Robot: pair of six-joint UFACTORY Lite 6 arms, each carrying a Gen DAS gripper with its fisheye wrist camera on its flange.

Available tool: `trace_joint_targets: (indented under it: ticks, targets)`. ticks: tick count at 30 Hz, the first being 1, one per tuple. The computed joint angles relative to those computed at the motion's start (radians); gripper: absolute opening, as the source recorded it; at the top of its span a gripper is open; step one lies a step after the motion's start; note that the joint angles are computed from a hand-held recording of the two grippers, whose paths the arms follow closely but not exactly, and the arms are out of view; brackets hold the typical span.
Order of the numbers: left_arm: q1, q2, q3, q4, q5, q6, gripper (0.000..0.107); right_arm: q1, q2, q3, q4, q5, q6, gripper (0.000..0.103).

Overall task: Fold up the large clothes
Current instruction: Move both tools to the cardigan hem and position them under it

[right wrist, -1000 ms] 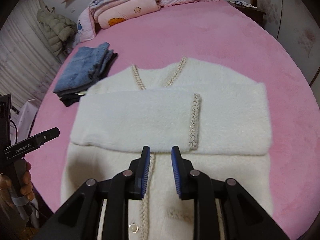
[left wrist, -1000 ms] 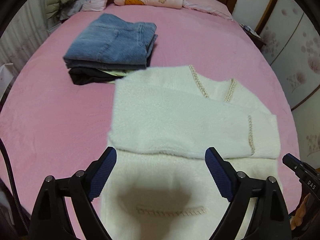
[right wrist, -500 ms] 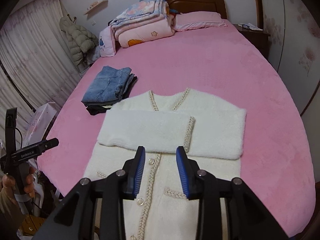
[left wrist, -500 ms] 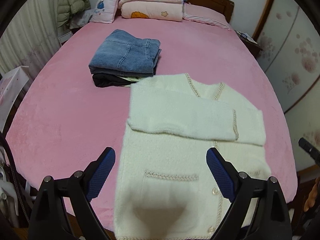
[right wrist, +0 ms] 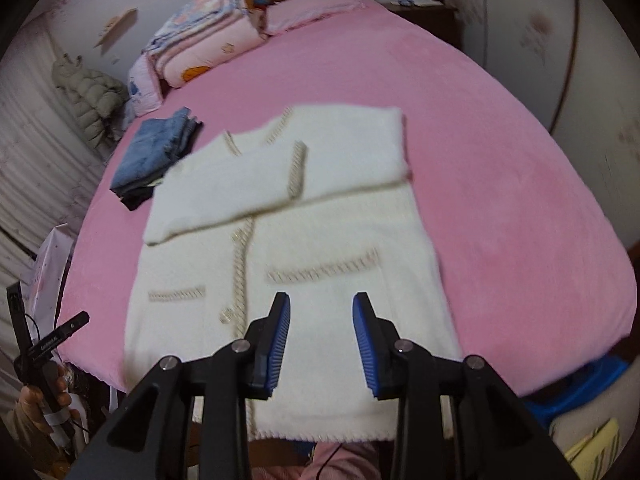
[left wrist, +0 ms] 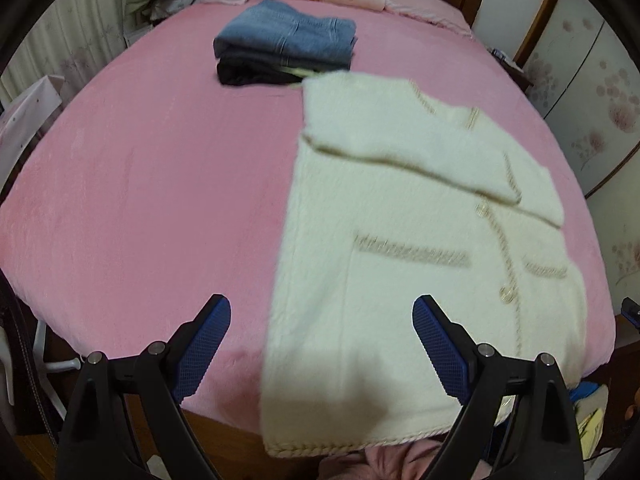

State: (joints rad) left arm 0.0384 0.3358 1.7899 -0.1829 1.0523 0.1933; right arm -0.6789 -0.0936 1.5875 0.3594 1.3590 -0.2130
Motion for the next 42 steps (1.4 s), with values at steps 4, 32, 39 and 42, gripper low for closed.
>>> trace_joint_targets:
  ticks: [4,32,39,42]
  targets:
    - [0.04,-0.078,-0.168,-0.059,-0.06,0.077,0.092,-0.046,-0.123,-0.165,-0.022,-0.021,-0.035,0.033]
    - [0.083,-0.106,-0.551,-0.043,-0.186,0.203,0.092,-0.352,-0.164,-0.431,-0.054,-0.095,-0.358,0.055]
    - [0.129,-0.08,-0.582,-0.106,-0.187,0.315,0.093,-0.408,-0.132,-0.473,-0.065,-0.125,-0.426,0.055]
    - [0.167,-0.061,-0.577,-0.133,-0.147,0.383,0.094,-0.451,-0.101,-0.481,-0.045,-0.114,-0.459,0.055]
